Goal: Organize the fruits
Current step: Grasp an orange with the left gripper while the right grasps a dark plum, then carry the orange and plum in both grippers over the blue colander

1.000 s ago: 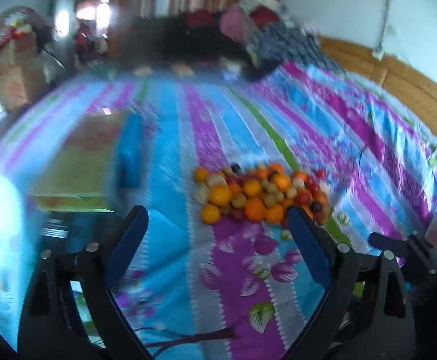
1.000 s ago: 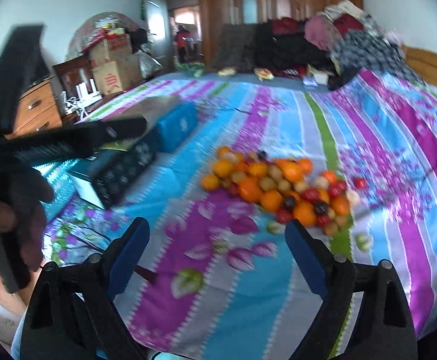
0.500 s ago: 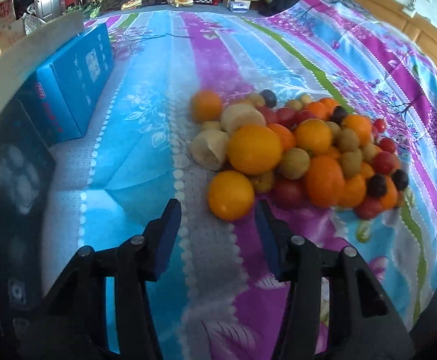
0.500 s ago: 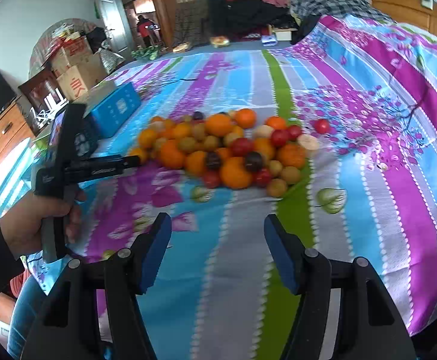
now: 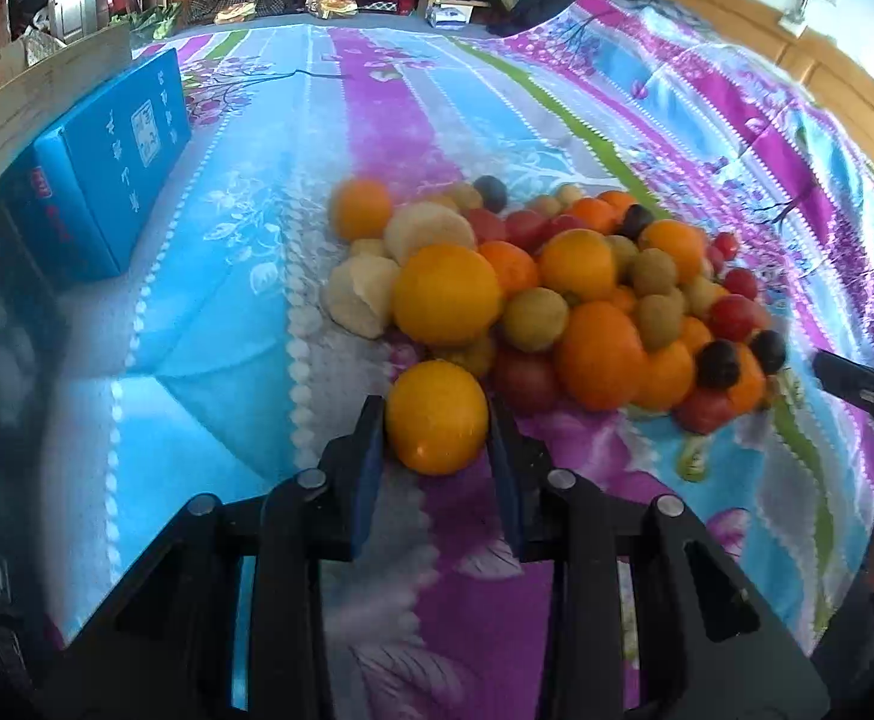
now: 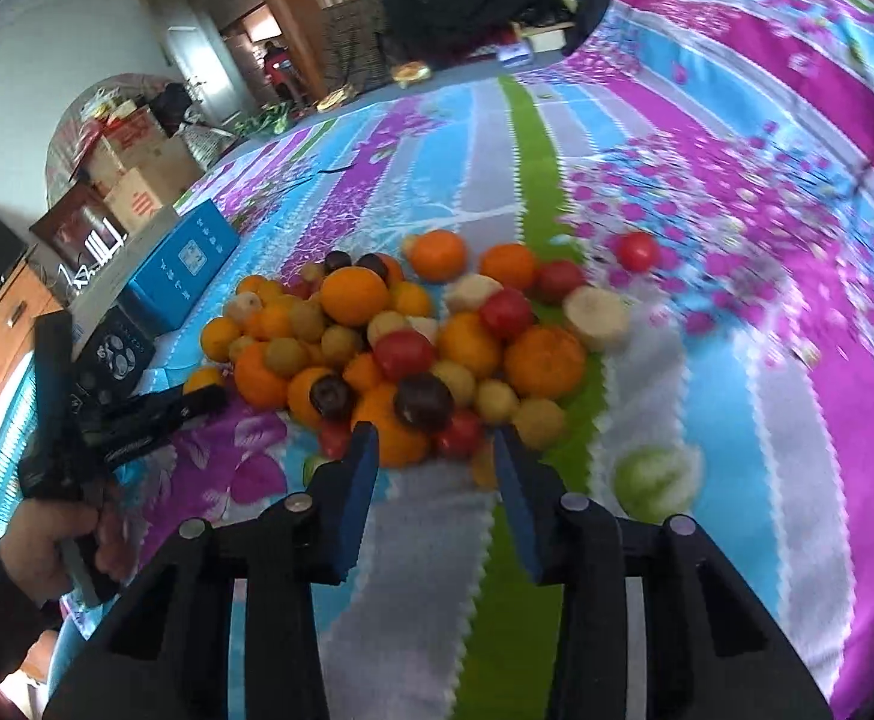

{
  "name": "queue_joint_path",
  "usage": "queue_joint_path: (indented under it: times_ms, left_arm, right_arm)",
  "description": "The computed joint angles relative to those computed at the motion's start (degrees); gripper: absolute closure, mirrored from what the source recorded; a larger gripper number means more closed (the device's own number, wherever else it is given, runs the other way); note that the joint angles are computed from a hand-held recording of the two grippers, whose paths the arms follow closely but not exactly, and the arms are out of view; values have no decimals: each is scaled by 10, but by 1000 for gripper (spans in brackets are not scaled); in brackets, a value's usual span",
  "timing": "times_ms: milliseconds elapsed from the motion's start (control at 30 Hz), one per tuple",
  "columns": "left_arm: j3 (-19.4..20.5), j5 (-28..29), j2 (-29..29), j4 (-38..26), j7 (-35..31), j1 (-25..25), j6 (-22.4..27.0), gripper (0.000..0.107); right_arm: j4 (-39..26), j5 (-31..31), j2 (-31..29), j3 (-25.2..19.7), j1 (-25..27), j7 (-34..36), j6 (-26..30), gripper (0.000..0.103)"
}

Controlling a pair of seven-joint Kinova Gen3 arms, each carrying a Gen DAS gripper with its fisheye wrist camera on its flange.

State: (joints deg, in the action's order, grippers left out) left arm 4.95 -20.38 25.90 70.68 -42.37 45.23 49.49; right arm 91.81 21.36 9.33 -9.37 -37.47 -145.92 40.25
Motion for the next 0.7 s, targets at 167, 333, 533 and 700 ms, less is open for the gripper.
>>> queue_joint_path:
  times_ms: [167,333,533,700]
  left_arm:
    - [-1,-7,-14,14,21,10,-20,74]
    - [1,-8,-16,8,30,8,-25,74]
    - [-6,-31,-15,-34,44,30,37,74]
    - [-11,-88,-24,-85,62,71,111,74]
  right_arm:
    - [-35,-33,39,4,9,48,2,59]
    - [-55,-13,58,24,-16,28,27,68]
    - [-70,52,56,37,-61,-36,75,74]
    - [-126,131,56,29,-111,-89,161,74]
